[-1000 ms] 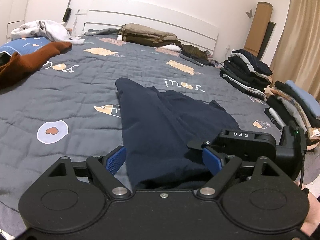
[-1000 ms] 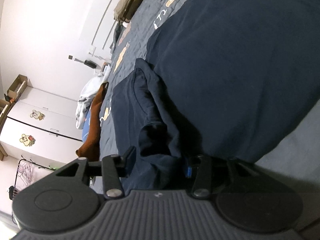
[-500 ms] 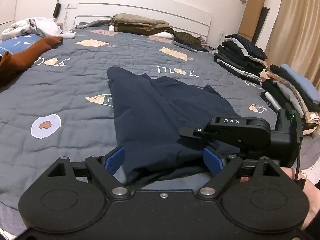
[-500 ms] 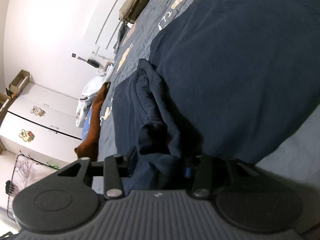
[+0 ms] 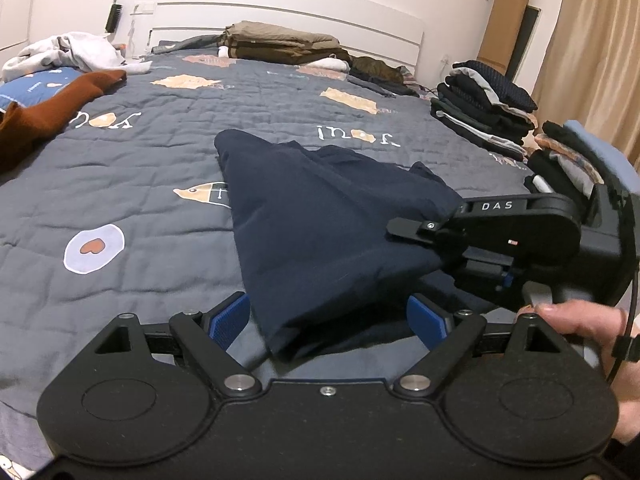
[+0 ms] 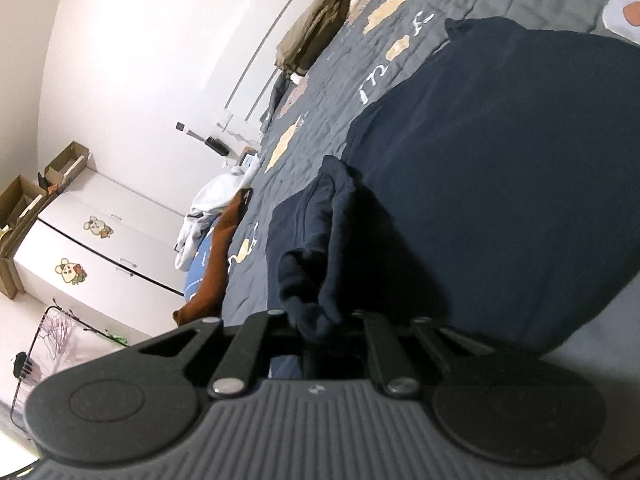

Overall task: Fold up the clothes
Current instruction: 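Lift the shirt's edge with the right gripper and fold it over the body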

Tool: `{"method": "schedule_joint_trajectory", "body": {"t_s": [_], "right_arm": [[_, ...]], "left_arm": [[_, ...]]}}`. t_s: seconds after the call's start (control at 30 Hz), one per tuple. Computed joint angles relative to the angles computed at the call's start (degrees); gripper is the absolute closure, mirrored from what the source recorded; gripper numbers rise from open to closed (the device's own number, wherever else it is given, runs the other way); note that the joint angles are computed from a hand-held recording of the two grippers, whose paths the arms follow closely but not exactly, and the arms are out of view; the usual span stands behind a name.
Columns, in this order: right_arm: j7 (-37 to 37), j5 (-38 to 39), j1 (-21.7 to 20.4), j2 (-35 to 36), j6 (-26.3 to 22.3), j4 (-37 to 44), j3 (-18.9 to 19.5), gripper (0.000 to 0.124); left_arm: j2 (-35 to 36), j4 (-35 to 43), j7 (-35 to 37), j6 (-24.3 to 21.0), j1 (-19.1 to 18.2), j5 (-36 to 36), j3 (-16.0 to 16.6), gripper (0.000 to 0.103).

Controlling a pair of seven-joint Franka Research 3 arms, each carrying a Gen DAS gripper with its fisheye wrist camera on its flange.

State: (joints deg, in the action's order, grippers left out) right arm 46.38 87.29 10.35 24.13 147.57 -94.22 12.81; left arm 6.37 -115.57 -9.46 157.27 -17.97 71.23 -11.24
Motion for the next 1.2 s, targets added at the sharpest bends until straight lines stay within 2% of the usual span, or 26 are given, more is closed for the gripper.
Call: {"method": "schedule_joint_trajectory", "body": {"t_s": [0.27, 0.37, 0.73, 0.87, 1.2], "right_arm": [[-2.9, 1.5, -0.9, -0.8, 0.7, 1.0, -0.4, 0.116], [-2.0, -0.4, -0.9, -1.0, 1.3, 1.3, -1.2, 0.116], [-5.6, -1.6, -3.0, -2.4, 2.6, 0.8, -2.2, 0.116], [-7.6, 0.5, -4.2, -3.0, 3.3, 0.4, -2.6, 0.116], [-8.5, -0.1, -5.0, -3.0, 7.2, 0.1, -4.2, 0.116]], "left_arm": [[0.9, 0.7, 1.8, 0.4, -0.2, -1.2, 0.1, 0.017], [1.5, 1.4, 2.7, 0.6, -0.5, -1.7, 0.1, 0.017], [5.2, 5.6, 6.8, 1.9, -2.6, -3.5, 1.0, 0.017], [6.7, 7.2, 8.2, 2.2, -3.6, -4.3, 1.5, 0.017], [10.2, 11.2, 13.1, 2.2, -5.9, -7.7, 2.6, 0.017]]}}
